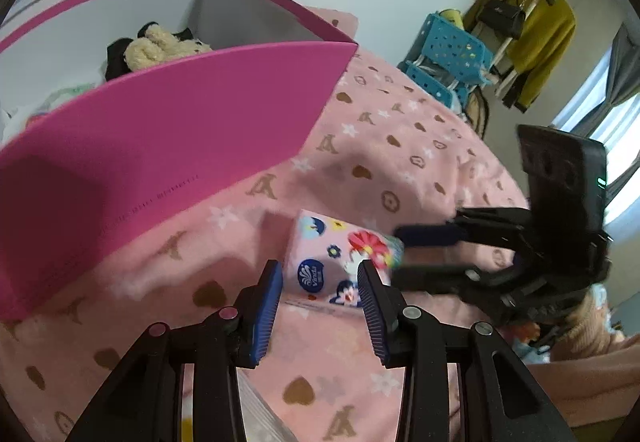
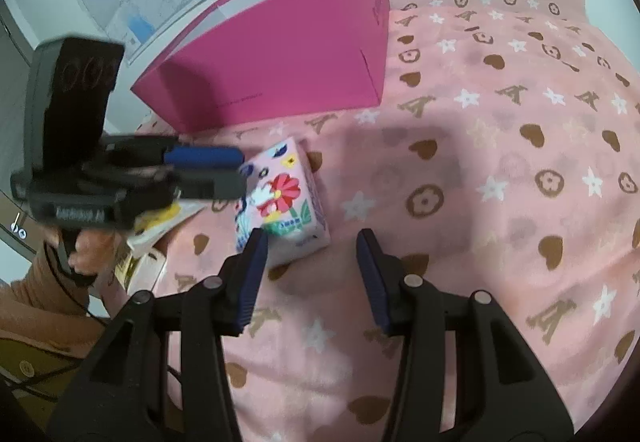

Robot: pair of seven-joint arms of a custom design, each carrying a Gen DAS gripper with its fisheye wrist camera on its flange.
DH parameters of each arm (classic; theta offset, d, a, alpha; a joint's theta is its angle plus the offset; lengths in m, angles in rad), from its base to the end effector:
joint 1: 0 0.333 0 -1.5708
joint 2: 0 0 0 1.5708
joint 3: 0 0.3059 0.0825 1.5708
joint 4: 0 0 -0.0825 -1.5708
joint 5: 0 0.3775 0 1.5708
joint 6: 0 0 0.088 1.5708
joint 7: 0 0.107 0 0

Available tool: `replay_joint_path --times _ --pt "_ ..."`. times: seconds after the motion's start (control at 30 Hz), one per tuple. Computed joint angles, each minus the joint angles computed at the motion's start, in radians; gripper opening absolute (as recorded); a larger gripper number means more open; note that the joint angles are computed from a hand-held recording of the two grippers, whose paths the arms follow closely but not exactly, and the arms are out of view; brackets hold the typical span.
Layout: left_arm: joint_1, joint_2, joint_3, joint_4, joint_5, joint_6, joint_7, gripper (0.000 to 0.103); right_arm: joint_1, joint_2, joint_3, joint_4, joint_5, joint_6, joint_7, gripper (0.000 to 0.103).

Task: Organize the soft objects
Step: 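Move both grippers down to the floral tissue pack on the bed, then close both grippers on the floral tissue pack and lift it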

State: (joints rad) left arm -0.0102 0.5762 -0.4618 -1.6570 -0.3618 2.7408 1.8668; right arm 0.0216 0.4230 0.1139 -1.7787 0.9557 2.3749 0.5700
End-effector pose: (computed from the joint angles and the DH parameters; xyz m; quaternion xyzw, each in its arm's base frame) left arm 0.6613 -0.2622 0.3556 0.5454 -0.7665 0.3392 0.0020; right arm 0.6558 0.0915 0.3375 -0.7877 0.4893 0.0586 0.3695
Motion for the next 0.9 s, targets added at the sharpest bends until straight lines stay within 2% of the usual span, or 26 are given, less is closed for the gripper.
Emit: replay_joint_path --times 0.1,0.2,0.27,0.33,0.47,0.57,0.77,0.8,0.9 --pt "0.032 -0.024 -0.036 -0.046 -0.041 0.009 0.038 0.039 -0.003 0.019 0.005 0.026 0.012 -0.004 0.002 0.049" --pt "0.04 -0.049 -0.047 -0.086 -0.067 0.015 0.067 0.038 -0.002 0.045 0.013 0.061 0.014 -0.014 0.014 0.049" --pt "0.017 -0.066 -0.019 -0.105 -0.06 0.033 0.038 0.039 0.0 0.051 0.018 0.067 0.017 -0.01 0.018 0.049" --pt "-0.033 -0.085 0.04 -0.122 -0.009 0.068 -0.04 0.038 -0.003 0.058 0.022 0.077 0.022 -0.017 0.024 0.049" --pt "-0.079 -0.105 0.086 -0.15 0.086 0.117 -0.129 0.038 -0.016 0.057 0.023 0.074 0.041 -0.033 0.043 0.049" --pt "-0.055 -0.089 0.052 -0.137 0.104 0.115 -0.134 0.039 -0.026 0.044 0.023 0.055 0.06 -0.048 0.038 0.049" --pt "-0.04 -0.07 0.024 -0.124 0.127 0.119 -0.154 0.035 -0.021 0.027 0.018 0.024 0.083 -0.037 0.017 0.049" --pt "-0.04 -0.069 0.023 -0.125 0.13 0.121 -0.159 0.035 -0.018 0.027 0.017 0.024 0.081 -0.034 0.016 0.042" --pt "-0.041 -0.071 0.02 -0.13 0.137 0.127 -0.18 0.035 -0.011 0.023 0.014 0.022 0.072 -0.033 0.014 0.041"
